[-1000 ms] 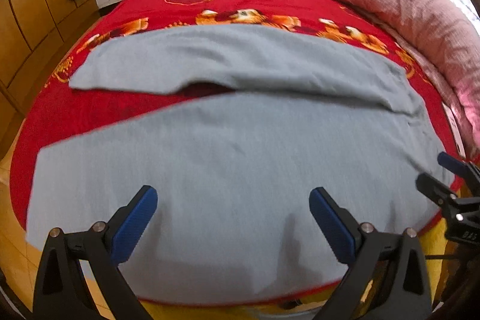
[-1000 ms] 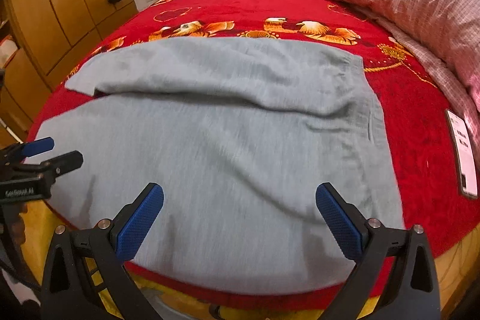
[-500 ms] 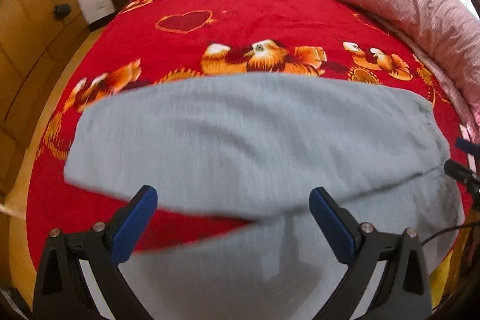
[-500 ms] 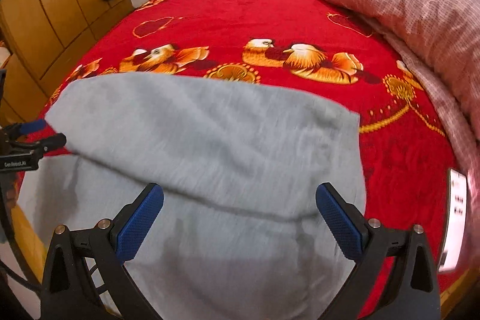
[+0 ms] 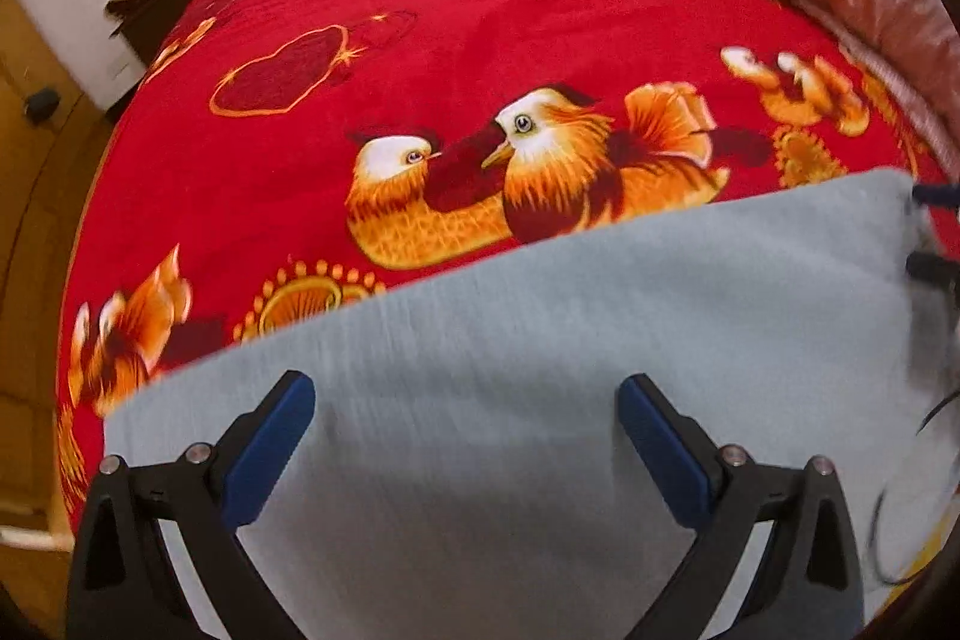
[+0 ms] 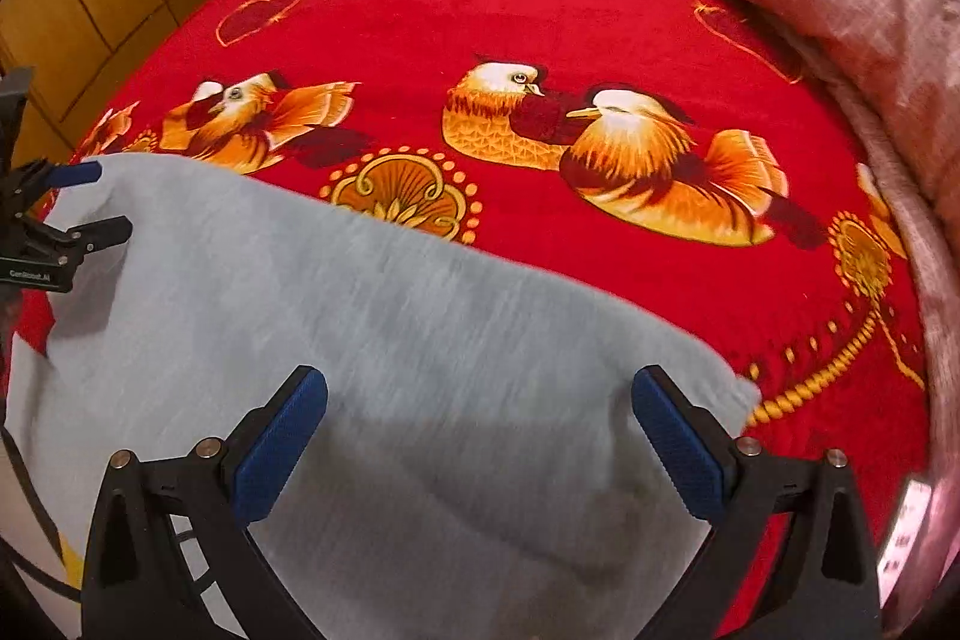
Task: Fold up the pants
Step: 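Lower both tools onto the sweatpants edge and close both grippers on it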
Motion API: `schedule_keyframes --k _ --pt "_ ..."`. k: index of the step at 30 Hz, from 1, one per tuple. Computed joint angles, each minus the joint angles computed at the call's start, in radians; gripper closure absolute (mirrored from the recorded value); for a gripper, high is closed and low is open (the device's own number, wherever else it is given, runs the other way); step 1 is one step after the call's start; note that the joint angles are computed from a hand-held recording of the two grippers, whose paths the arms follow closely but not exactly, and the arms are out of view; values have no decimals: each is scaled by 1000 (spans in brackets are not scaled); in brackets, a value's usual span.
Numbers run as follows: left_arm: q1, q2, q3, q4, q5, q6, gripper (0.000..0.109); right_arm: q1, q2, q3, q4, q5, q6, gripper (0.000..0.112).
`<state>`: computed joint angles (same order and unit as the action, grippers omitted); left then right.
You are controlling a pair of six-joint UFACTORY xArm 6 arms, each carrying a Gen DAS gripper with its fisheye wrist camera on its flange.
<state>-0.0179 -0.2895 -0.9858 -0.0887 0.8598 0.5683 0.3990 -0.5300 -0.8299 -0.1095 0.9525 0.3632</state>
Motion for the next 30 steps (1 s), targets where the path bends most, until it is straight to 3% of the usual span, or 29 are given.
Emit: schedule_keyframes --k 3,9,12,19,25,27,28,29,30 --pt "-4 43 -15 20 -11 36 6 -15 43 -20 10 -7 -44 9" --pt "54 158 -127 -151 119 122 6 -37 115 -40 39 -13 -133 9" --pt "51 148 -98 -171 77 197 6 -43 124 -38 45 -31 -184 9" --pt "29 164 -114 -124 78 130 6 -52 174 -91 75 0 -260 11" --pt "10 127 -67 -118 22 75 9 -35 144 -67 77 -34 -247 31" --pt "7 104 -51 -118 29 69 15 -29 102 -34 77 -42 -240 48" --pt "7 91 -44 -118 33 74 22 -26 94 -29 74 -47 -235 53" --pt "2 76 -33 -117 33 77 31 -23 76 -15 85 -55 -241 68" --pt "-4 55 -18 -121 35 86 37 -16 66 -8 96 -60 -242 74"
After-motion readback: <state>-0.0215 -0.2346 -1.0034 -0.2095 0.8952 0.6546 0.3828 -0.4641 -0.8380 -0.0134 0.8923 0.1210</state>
